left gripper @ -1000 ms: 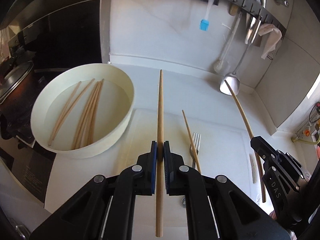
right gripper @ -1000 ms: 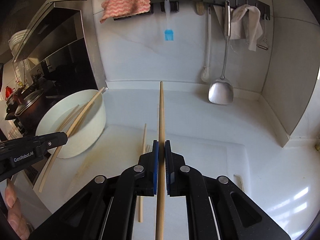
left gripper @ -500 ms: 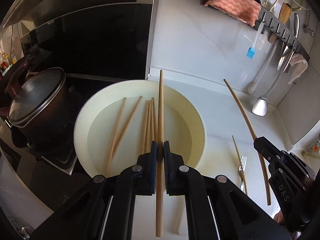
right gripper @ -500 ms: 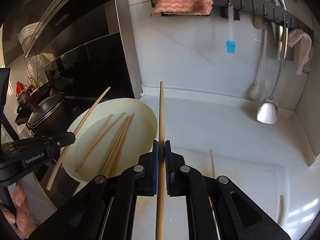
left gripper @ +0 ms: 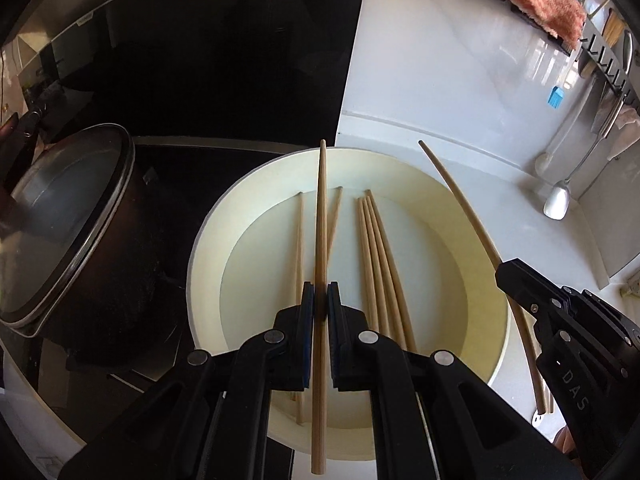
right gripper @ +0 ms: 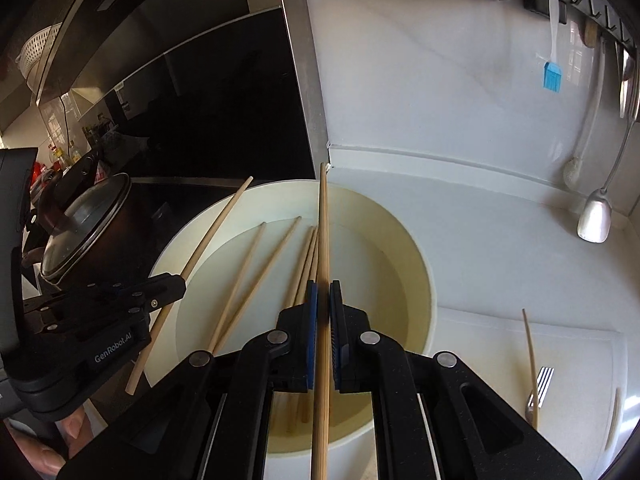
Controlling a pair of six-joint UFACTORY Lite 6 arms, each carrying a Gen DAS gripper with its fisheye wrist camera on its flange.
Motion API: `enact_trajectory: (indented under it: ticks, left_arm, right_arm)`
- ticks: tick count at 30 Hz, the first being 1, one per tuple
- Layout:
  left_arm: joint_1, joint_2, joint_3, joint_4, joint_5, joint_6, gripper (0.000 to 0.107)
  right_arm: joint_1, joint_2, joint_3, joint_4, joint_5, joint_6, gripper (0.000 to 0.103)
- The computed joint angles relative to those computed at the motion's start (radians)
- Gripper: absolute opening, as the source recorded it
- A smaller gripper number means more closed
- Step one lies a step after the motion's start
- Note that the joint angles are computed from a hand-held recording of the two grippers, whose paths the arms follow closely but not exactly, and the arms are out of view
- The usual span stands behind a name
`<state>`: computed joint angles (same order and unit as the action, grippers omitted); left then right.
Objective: Organize utensils
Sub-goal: 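Carry the chopstick with the right tool over the white basin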
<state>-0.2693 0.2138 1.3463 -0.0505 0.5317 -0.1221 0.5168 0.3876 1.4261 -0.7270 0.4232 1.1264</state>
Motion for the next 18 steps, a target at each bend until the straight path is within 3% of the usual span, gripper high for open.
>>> enact_trajectory:
  ticks: [9,18]
  left_arm:
    - [0.038,0.145,0.081,-0.073,0.016,0.122,0.007]
    - [0.048,0.253,0.168,-0.060,0.054,0.135,0.008]
  right_arm:
    - [-0.034,0.211,0.189,0.231,-0.003,-0.157,0.006]
    - [-0.067,0.384,0.383,0.447,0.089,-0.382,0.006]
